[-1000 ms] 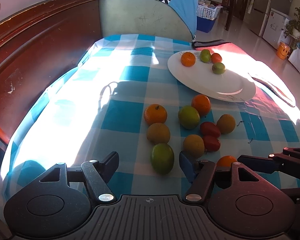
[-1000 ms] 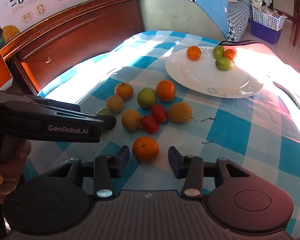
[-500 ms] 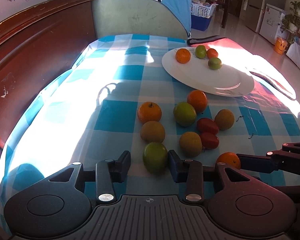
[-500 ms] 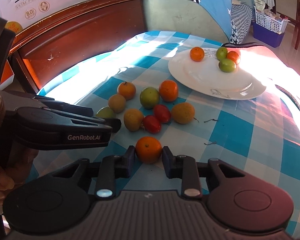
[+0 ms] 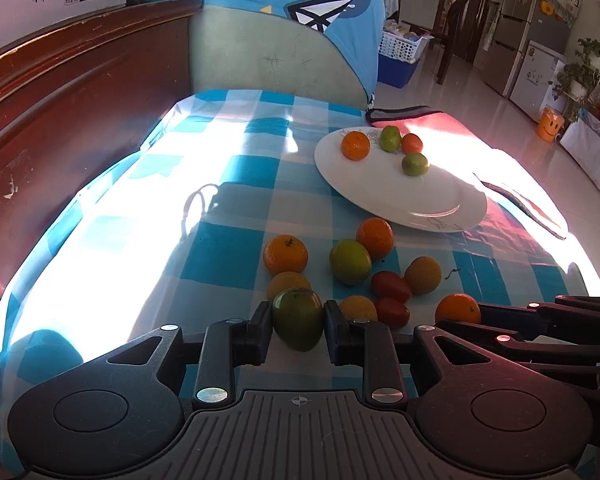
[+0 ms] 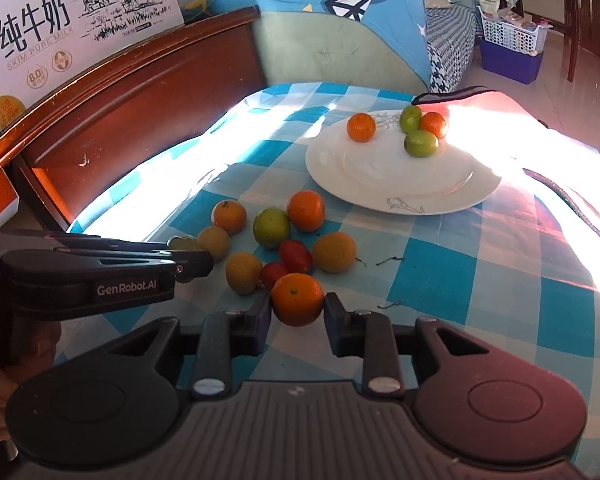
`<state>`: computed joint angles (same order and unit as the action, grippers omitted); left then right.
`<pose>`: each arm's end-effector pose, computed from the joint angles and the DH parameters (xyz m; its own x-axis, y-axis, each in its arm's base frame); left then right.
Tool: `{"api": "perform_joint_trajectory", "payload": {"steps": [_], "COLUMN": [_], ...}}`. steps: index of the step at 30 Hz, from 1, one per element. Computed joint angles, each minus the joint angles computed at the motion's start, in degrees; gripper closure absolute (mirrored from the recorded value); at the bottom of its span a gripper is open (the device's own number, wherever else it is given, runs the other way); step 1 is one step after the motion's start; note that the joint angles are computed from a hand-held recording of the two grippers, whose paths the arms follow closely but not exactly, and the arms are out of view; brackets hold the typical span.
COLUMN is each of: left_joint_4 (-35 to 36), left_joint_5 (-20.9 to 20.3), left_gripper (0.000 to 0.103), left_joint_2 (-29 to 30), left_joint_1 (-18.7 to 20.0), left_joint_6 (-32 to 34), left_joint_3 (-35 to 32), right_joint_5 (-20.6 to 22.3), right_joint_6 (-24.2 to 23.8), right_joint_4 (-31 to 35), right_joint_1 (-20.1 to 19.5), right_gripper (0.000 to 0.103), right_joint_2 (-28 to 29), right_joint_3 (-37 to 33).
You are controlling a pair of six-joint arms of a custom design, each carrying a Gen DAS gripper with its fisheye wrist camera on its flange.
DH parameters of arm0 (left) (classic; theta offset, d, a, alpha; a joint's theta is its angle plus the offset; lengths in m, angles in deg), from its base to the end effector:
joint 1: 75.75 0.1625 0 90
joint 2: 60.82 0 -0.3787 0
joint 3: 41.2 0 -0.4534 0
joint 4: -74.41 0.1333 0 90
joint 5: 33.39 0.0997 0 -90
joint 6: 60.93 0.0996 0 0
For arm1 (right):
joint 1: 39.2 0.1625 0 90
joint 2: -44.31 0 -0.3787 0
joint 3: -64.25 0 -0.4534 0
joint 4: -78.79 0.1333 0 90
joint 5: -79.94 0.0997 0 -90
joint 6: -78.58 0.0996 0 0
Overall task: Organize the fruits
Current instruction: 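Grasp a green mango with the left tool while the right tool grasps an orange, then carry the green mango and orange onto the white plate and open both tools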
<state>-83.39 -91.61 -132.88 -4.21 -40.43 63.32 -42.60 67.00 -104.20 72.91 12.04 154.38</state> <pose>-0.0231 -0.6559 0.2680 -0.7552 0.2524 -0.6050 0.5581 0.7317 -0.3913 0.3340 -0.6104 -0.0305 -0.8175 -0.1820 0.5465 -0.4817 0.7362 -0.4754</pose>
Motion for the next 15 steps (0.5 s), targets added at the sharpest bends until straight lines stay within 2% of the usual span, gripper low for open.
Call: {"api": "perform_joint_trajectory", "payload": {"steps": [9,15], "left_joint_4": [-2.89,-5.09], "left_joint_5": [-1.65,-2.54], "left_gripper": [0.079,0.079], "left_joint_2": [-0.17,0.47], "left_joint_1": [-1.04,-1.86], "left_joint_6": [0.96,2.19], "left_joint_3": [0.53,0.49], "right_joint_5": [0.34,1.08], "right_joint_6": [2.29,1.42], "right_joint_4": [0.16,2.16], "right_joint_1": [-0.30,-0.59], "right_gripper": [0.074,0.074], "right_joint_2": [-1.94,-3.02], "right_joint_3": [-0.39,-0.76]}}
